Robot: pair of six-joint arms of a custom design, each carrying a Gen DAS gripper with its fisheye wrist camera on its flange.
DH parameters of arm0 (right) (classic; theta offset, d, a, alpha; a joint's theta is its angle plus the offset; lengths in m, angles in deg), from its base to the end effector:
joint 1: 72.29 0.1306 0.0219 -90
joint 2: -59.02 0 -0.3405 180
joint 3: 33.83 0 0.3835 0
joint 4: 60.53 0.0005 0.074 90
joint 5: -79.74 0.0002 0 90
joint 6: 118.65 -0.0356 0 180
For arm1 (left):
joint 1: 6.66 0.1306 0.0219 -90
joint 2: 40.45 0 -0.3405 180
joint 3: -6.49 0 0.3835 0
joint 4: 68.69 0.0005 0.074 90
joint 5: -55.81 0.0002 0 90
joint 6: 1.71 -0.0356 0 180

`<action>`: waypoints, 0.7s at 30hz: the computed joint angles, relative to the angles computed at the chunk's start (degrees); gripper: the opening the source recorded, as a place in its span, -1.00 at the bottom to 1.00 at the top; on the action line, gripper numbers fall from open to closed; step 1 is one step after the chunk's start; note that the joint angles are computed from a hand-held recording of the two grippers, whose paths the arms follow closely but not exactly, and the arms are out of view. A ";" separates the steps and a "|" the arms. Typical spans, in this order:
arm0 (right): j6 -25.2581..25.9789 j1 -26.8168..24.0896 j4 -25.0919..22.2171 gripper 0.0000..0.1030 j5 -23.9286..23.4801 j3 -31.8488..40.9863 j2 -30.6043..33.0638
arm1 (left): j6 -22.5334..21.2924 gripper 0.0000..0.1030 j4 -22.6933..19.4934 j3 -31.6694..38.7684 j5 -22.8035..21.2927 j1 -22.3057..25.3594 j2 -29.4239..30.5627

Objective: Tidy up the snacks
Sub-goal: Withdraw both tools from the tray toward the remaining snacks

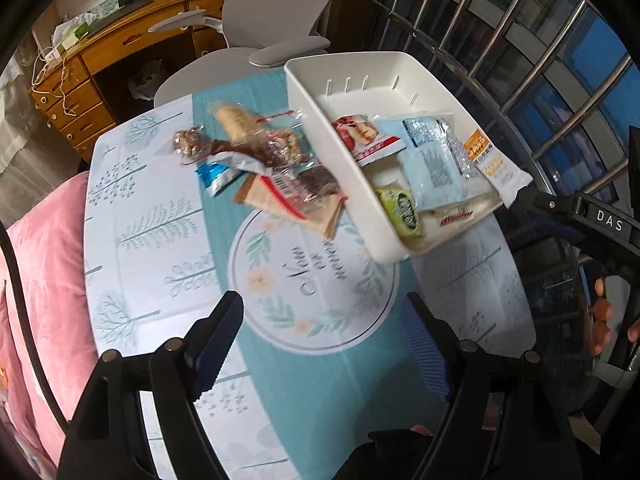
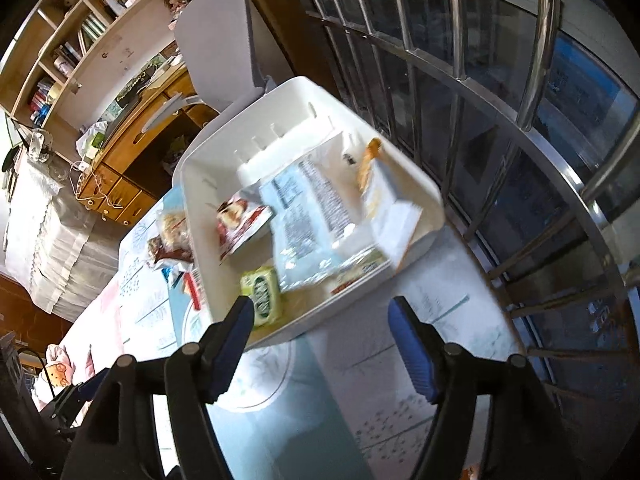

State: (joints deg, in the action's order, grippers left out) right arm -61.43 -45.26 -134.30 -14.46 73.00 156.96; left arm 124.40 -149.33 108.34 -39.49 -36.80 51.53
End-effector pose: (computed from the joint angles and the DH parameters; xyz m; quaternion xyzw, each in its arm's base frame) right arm 0.4392 0.2264 0.4279 0.0410 0.9746 0.1394 0.1705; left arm 0.3883 -0.2222 0.4332 -0.0590 0.9832 -0.0530 0.1646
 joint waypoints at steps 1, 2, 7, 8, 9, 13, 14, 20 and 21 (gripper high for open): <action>-0.93 0.90 -0.08 0.39 0.70 -0.18 -0.33 | -0.89 0.59 -0.05 -1.10 0.18 0.45 -1.30; -2.11 2.02 -0.21 0.40 1.56 -0.38 -0.70 | -1.87 0.60 -0.14 -2.20 0.28 0.95 -2.59; -7.95 7.01 -0.69 0.42 4.96 -0.79 -1.51 | -6.31 0.62 -0.83 -6.66 1.47 4.02 -7.97; -9.69 8.32 -0.70 0.42 5.75 -0.94 -1.67 | -7.48 0.62 -1.16 -7.64 1.96 5.01 -9.23; -10.70 9.08 -0.70 0.42 6.19 -0.91 -1.63 | -8.35 0.62 -1.43 -8.13 2.30 5.71 -9.95; -16.10 13.38 -1.16 0.42 8.62 -0.42 -1.06 | -13.46 0.63 -2.84 -10.49 3.12 9.55 -13.36; -17.47 14.48 -1.22 0.42 9.33 -0.21 -0.86 | -14.68 0.63 -3.42 -10.88 3.06 10.81 -14.03; -25.06 19.95 -1.12 0.42 12.88 1.68 1.39 | -20.53 0.63 -5.97 -11.63 5.63 18.34 -15.60; -26.27 20.67 -1.15 0.42 13.71 1.93 1.63 | -21.91 0.63 -6.38 -11.43 5.86 19.85 -15.55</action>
